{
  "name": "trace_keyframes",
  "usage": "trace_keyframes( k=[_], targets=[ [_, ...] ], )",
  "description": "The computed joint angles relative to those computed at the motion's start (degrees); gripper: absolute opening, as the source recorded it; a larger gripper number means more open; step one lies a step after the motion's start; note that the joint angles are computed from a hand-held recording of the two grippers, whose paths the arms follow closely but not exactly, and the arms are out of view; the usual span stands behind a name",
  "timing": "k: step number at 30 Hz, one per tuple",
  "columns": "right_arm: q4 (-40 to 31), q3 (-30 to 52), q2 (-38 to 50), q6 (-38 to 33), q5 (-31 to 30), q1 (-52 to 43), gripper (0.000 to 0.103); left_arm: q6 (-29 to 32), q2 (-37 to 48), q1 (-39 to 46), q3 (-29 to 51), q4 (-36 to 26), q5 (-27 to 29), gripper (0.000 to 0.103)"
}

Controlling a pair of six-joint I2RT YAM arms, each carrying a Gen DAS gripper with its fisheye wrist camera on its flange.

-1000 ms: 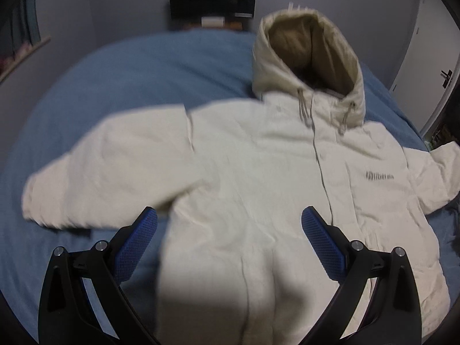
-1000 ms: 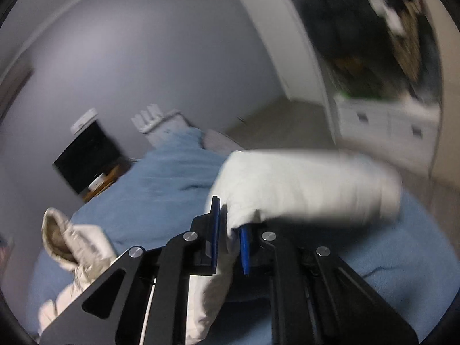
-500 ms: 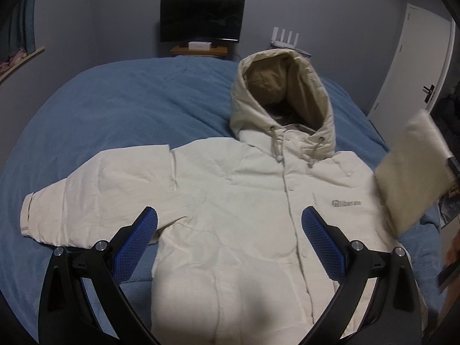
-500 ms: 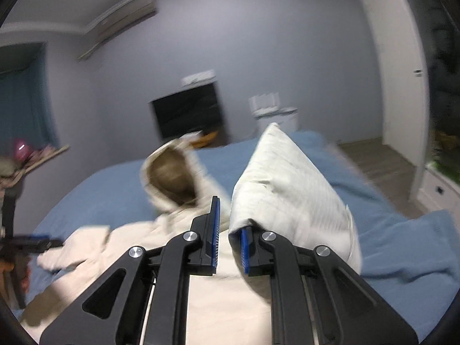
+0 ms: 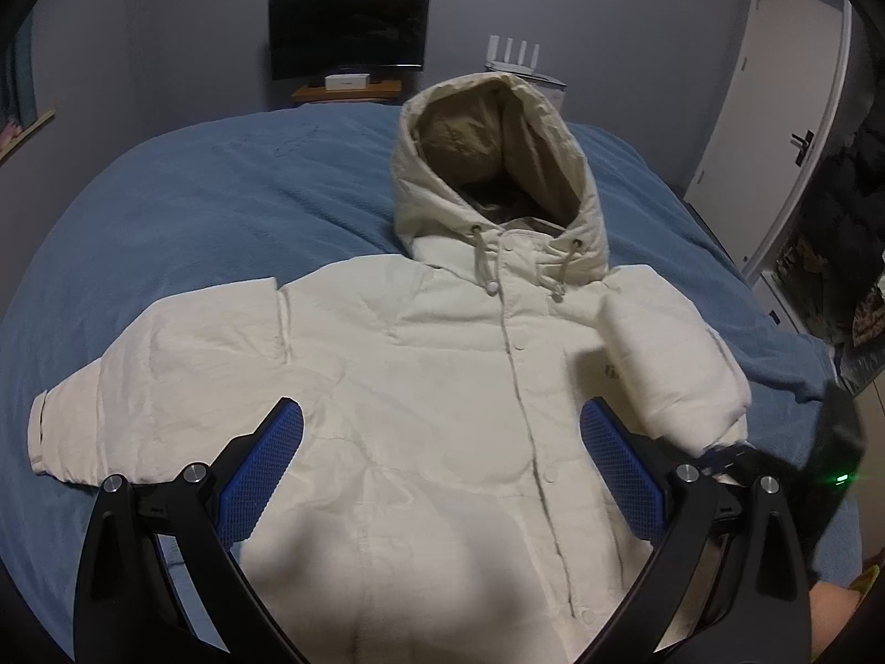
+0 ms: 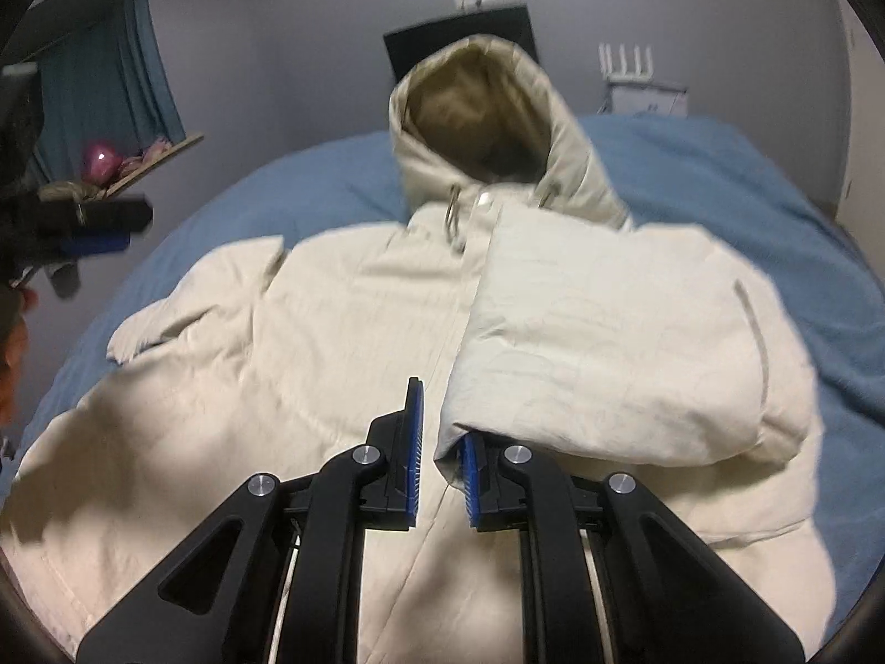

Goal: Fold large clothes

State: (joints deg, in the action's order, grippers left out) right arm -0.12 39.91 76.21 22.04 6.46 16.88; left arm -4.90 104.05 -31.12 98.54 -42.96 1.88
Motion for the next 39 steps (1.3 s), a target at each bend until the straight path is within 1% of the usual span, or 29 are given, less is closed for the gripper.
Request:
trace_keyframes(
  k=[3, 4, 5, 6, 7, 8, 11, 13, 15, 16, 19, 23, 24, 26, 27, 28, 29, 30, 31, 32, 34, 37, 39],
  targets=[
    [0.8, -2.5, -0.3, 1.7, -2.8, -0.4, 0.011, 0.4, 1.6, -1.7, 2.8, -1.3, -0.2, 0.097],
    [0.2, -2.7, -0.5, 2.2, -4.0, -1.1, 0.017, 0.6, 2.5, -2.4, 4.3, -2.2, -0.2, 0.097],
    [-0.8, -2.9, -1.0, 2.8, -4.9, -1.6, 0.033, 0.8, 3.5, -2.9, 5.8, -3.1, -0.1, 0.097],
    [-1.7, -3.9, -3.0, 3.5, -6.2, -2.3, 0.041, 0.7, 5.0, -3.5, 8.0, -4.6, -0.4, 0.097],
    [-2.2, -4.5, -4.6, 3.8, -7.4, -3.0, 0.06, 0.5, 6.1, -3.9, 9.7, -5.5, -0.3, 0.097],
    [-3.1, -5.7, -7.4, 4.2, -8.9, -3.9, 0.073, 0.3, 7.3, -4.1, 11.3, -6.2, 0.6, 0.097],
    [-6.3, -8.4, -15.7, 3.4, -8.8, -6.4, 0.083, -0.5, 11.6, -5.2, 16.1, -8.6, 3.8, 0.097],
    [-8.4, -9.6, -20.6, 2.7, -6.7, -9.3, 0.086, -0.9, 14.5, -7.0, 18.6, -9.2, 3.6, 0.097],
    [-11.1, -10.0, -24.9, 2.0, -3.7, -14.2, 0.088, -0.4, 17.0, -9.4, 20.1, -9.0, 2.7, 0.097],
    [-11.9, -10.2, -26.2, 1.8, -2.5, -16.7, 0.089, 0.3, 18.7, -11.0, 21.1, -9.3, 1.9, 0.097],
    [-13.4, -10.7, -29.0, 2.7, -0.2, -23.8, 0.089, 2.1, 22.5, -15.1, 21.4, -8.1, 2.3, 0.097],
    [-13.2, -12.3, -29.8, 5.3, -2.0, -33.4, 0.089, 5.5, 27.5, -21.2, 21.2, -5.1, -1.0, 0.097],
    [-12.9, -12.4, -29.4, 5.7, -3.2, -35.1, 0.089, 6.6, 28.3, -22.6, 20.8, -3.5, -2.8, 0.096],
    [-11.6, -13.3, -28.7, 6.8, -5.9, -38.2, 0.089, 8.7, 30.0, -24.8, 20.8, -1.1, -6.7, 0.091],
    [-10.9, -13.5, -28.2, 7.0, -6.8, -38.9, 0.089, 9.4, 30.6, -25.6, 20.6, -0.1, -8.9, 0.088],
    [-10.2, -13.9, -27.9, 7.3, -7.8, -39.5, 0.089, 10.1, 31.4, -26.4, 20.3, 1.5, -12.1, 0.08],
    [-9.6, -14.3, -27.7, 7.5, -8.6, -39.8, 0.089, 10.4, 31.9, -26.8, 20.2, 2.4, -14.1, 0.074],
    [-9.2, -14.5, -27.5, 7.5, -9.1, -39.8, 0.089, 10.5, 32.4, -26.7, 20.6, 2.5, -14.5, 0.066],
    [-9.2, -14.8, -27.8, 7.4, -9.1, -39.7, 0.089, 10.4, 31.6, -26.2, 19.3, 3.6, -12.9, 0.057],
    [-9.1, -14.9, -27.8, 7.2, -8.9, -39.4, 0.089, 10.3, 30.8, -25.7, 18.2, 4.4, -11.6, 0.051],
    [-9.1, -15.2, -28.5, 7.4, -8.2, -38.7, 0.089, 10.3, 29.3, -24.5, 17.3, 4.5, -10.6, 0.033],
    [-8.9, -15.8, -29.7, 7.4, -8.8, -38.5, 0.089, 7.4, 27.0, -21.2, 17.7, 3.2, -6.3, 0.025],
    [-9.0, -15.6, -29.4, 7.2, -7.6, -36.8, 0.089, 5.4, 25.2, -18.6, 17.8, 2.0, -3.4, 0.023]
  ],
)
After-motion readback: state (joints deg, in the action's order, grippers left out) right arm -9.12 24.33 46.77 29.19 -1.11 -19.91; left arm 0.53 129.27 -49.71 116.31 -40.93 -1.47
